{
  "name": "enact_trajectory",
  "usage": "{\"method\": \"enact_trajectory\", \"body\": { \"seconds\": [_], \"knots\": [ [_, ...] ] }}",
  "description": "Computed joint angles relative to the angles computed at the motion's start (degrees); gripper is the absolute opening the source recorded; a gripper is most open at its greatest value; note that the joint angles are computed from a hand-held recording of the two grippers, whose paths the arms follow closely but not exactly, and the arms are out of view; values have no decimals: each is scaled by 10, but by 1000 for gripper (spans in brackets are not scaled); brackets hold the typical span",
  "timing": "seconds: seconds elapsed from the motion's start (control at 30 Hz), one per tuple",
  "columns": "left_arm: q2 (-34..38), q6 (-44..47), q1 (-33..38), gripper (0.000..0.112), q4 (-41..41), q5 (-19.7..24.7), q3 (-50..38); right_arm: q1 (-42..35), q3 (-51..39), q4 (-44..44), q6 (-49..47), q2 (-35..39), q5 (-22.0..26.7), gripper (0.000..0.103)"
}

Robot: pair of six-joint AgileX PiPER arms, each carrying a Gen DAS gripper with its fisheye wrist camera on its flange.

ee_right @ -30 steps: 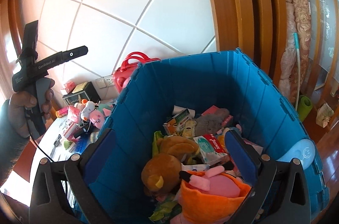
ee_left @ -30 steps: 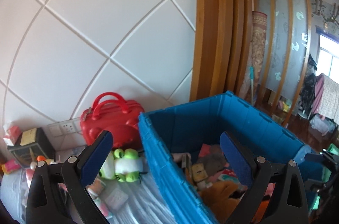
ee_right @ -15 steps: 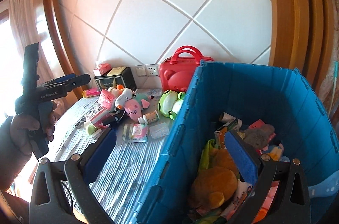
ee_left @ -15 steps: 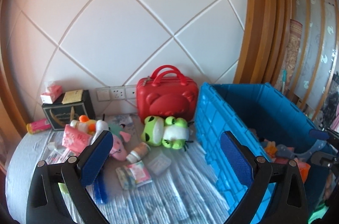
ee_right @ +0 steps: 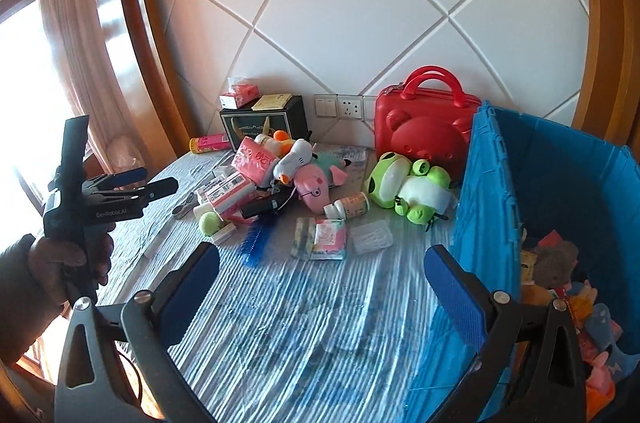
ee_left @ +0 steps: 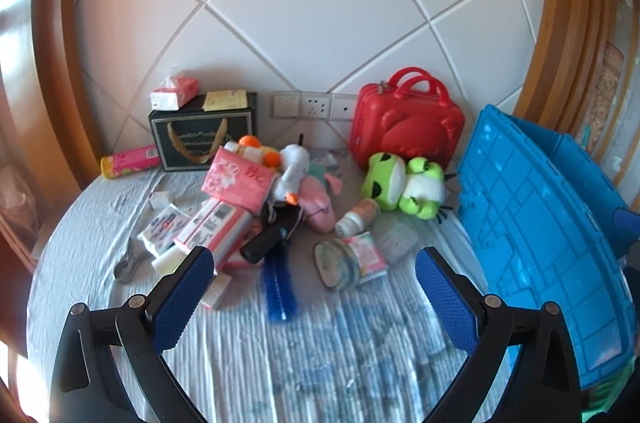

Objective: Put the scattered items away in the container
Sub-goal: 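Move both grippers back over the cluttered table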

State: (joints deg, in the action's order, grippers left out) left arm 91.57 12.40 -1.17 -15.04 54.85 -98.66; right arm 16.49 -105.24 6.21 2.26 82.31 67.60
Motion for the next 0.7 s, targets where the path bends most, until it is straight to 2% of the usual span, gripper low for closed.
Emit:
{"method": "enact_trajectory", "body": {
  "seconds": [0.2, 0.47, 0.6, 0.7],
  "knots": [
    [39, 117, 109, 102, -75, -5, 29, 112, 8, -91, 108, 59, -42, 103],
    [175, 241, 183, 102, -128, -30, -10, 188, -30, -150, 197, 214, -98, 103],
    [263, 273, 192, 100, -141, -45, -59, 204, -91, -171, 229, 314, -115, 103],
    [335, 274, 190, 96, -143, -39, -115, 215, -178, -182, 240, 404, -99, 103]
  ]
}}
